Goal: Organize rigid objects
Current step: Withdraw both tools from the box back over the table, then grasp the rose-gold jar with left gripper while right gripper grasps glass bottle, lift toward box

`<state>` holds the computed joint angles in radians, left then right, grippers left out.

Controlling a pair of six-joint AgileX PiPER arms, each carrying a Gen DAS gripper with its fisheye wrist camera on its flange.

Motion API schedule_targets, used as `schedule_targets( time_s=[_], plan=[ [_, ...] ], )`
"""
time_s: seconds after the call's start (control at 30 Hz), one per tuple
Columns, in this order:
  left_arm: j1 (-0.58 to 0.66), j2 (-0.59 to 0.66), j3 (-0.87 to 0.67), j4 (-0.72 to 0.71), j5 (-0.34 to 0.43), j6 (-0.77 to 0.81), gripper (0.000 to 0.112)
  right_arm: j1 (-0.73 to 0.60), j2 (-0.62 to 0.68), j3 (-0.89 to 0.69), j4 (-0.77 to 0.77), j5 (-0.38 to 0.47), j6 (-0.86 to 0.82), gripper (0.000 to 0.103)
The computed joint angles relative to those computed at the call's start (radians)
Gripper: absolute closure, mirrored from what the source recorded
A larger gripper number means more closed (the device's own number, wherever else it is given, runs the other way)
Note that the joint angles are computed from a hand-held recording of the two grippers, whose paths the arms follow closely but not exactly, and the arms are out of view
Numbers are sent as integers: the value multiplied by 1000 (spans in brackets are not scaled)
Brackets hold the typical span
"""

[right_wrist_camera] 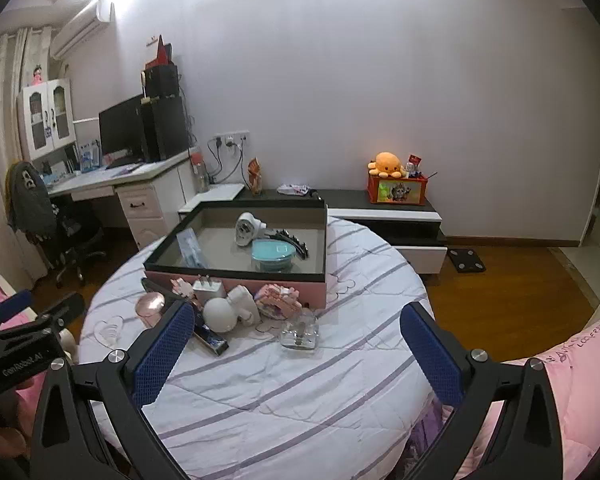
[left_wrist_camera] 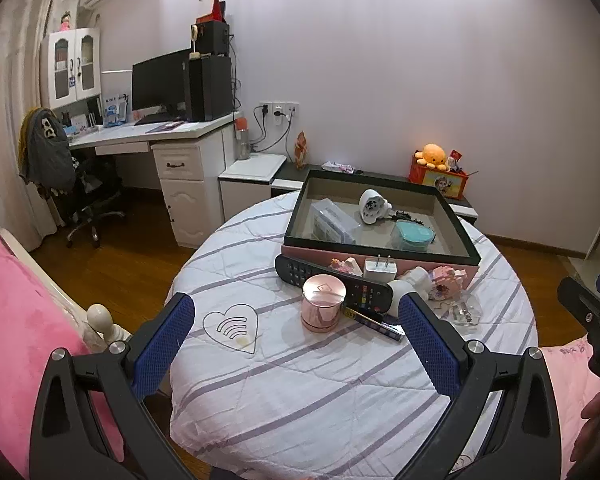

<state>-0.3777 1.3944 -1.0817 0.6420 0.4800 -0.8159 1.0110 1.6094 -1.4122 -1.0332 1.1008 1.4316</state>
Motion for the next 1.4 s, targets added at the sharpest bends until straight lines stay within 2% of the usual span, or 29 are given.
schedule_targets(
  time_s=[0.27, 0.47, 0.67, 0.77, 0.83, 0.87, 0.93, 0.97, 1.07, 1.1, 1.27, 1.4],
  plan=[
    [44, 162, -15, -7, -71, 21, 9, -173, 85, 24, 162, -148, -105, 0],
    [75, 326, -107, -66, -99, 101, 9, -285, 191, -2, 272, -255, -192, 0],
    [91, 471, -251, -157, -55, 219, 9, -356, 289, -79, 346, -312, -293, 1],
    [102, 514, -298, -219, -47, 278, 9, -377, 333, -125, 391, -314, -352, 11],
    [115, 542, -330, -275, -33, 318, 10, -384, 358, -150, 409, -309, -379, 26],
    [124, 552, -341, -321, -31, 356, 11, -390, 372, -161, 426, -307, -401, 36],
    [149, 577, -373, -466, -14, 481, 18, -385, 371, -151, 410, -317, -393, 43],
    [153, 579, -374, -485, -16, 498, 21, -384, 364, -141, 412, -333, -400, 53],
    [154, 573, -367, -526, -33, 543, 49, -375, 358, -134, 407, -334, -405, 53],
    [156, 570, -364, -552, -36, 570, 65, -374, 349, -122, 409, -342, -403, 53],
    [177, 542, -326, -656, -58, 657, 65, -366, 296, -59, 415, -361, -379, 53],
    [182, 498, -271, -653, -72, 652, 65, -363, 248, -7, 420, -384, -355, 53]
  ],
)
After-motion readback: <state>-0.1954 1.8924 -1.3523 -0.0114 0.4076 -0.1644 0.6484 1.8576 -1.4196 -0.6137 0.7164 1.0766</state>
